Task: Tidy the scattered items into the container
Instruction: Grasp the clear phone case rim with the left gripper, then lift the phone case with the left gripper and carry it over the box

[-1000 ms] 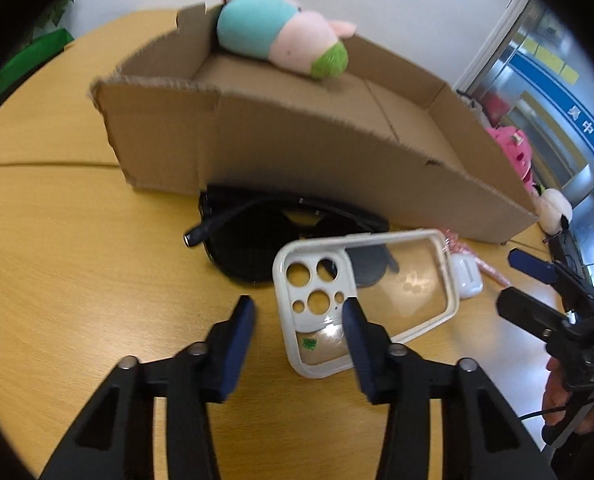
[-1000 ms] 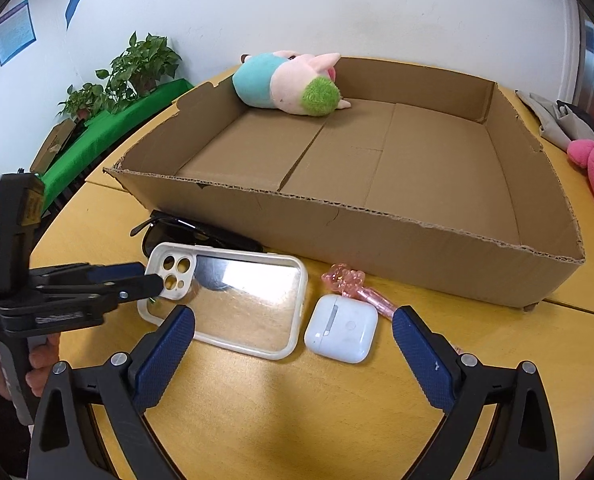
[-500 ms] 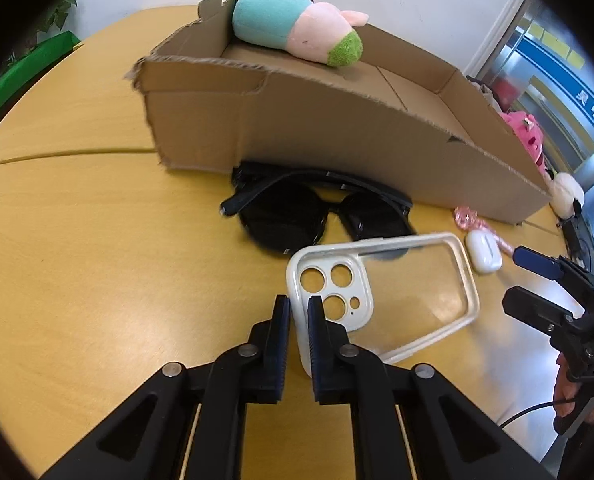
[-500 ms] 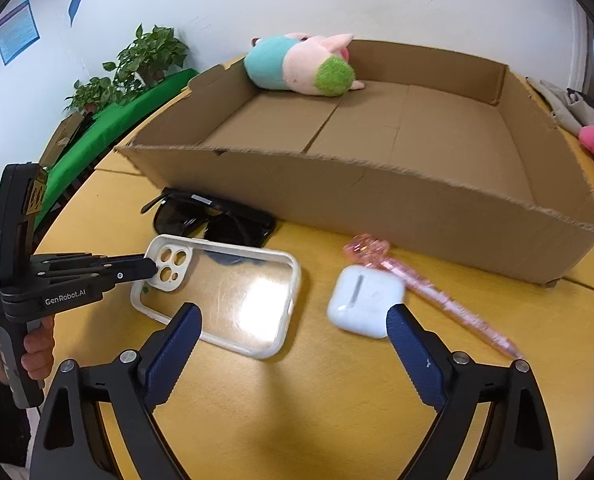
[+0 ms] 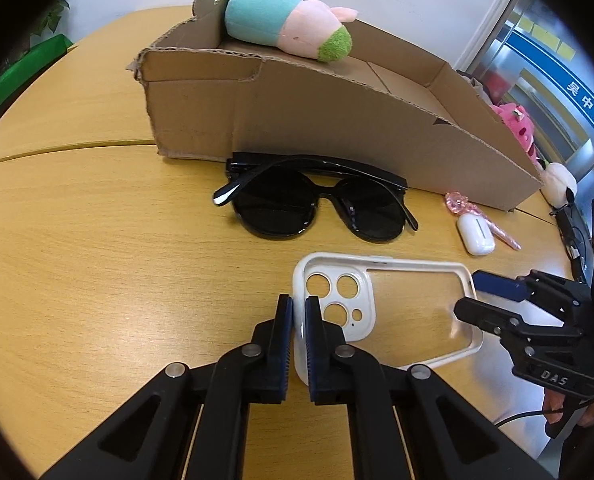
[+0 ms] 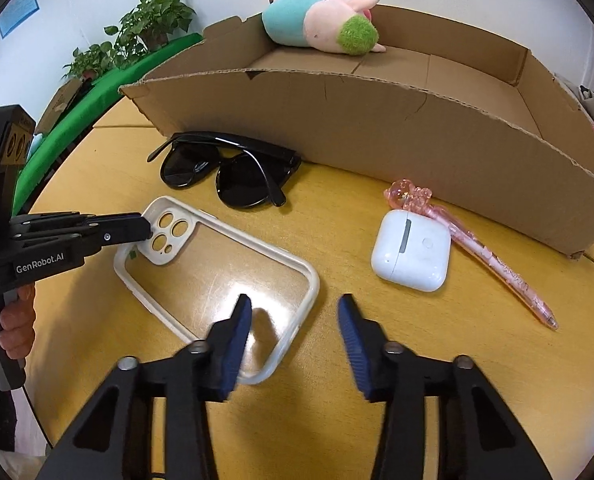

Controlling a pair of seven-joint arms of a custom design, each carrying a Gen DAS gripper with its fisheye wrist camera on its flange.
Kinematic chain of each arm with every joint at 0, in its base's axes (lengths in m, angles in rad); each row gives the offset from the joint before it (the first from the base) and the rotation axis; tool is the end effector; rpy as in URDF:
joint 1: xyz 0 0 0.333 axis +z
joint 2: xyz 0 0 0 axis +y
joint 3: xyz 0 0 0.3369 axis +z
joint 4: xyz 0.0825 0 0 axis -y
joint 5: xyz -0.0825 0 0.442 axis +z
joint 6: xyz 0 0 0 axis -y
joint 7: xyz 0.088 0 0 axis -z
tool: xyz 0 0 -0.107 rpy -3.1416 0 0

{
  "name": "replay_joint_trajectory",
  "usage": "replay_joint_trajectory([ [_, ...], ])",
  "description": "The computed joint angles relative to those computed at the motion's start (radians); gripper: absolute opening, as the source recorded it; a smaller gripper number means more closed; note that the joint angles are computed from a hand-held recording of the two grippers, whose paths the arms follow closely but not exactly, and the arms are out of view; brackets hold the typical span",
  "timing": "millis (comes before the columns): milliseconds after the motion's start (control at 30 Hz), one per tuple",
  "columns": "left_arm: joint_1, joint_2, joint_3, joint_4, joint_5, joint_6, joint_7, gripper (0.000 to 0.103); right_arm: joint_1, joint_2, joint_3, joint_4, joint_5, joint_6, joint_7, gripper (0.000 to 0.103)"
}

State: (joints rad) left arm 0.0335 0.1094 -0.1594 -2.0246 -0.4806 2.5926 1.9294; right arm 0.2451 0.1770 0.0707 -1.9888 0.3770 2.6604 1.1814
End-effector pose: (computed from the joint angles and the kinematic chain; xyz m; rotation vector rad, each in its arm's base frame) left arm 0.6577 -0.0719 0.4346 -1.9175 2.1729 -0.8274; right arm 0.6501 0.1995 0.4168 -2.1797 1.4305 -0.2354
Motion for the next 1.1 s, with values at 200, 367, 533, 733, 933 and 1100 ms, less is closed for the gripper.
replay_joint_trajectory([
  [200, -0.002, -0.005, 0.0, 0.002, 0.014, -0.006, -0.025, 0.005, 0.004, 0.0, -0.01, 0.003, -0.047, -0.002, 0.045, 0.015],
  [367, -0.011, -0.043, -0.002, -0.007, -0.025, 0.007, 0.014, 0.005, -0.007, -0.038, -0.008, -0.036, -0.012, 0.061, 0.03, 0.013],
  [533, -0.031, -0.065, 0.006, 0.022, -0.066, 0.016, 0.062, 0.005, -0.019, -0.081, -0.014, -0.039, 0.013, 0.101, 0.009, 0.012],
  [733, -0.047, -0.02, 0.0, 0.164, -0.037, 0.029, 0.094, 0.005, -0.028, -0.088, -0.031, 0.044, -0.048, 0.13, 0.005, 0.012],
  [933, -0.04, 0.08, -0.033, 0.392, 0.01, 0.048, 0.103, 0.006, -0.052, -0.02, -0.048, 0.261, -0.098, 0.14, 0.004, 0.01],
  [1100, -0.028, 0.233, -0.06, 0.683, 0.103, -0.018, 0.048, 0.006, -0.065, 0.091, -0.064, 0.524, -0.158, 0.057, 0.014, 0.01],
])
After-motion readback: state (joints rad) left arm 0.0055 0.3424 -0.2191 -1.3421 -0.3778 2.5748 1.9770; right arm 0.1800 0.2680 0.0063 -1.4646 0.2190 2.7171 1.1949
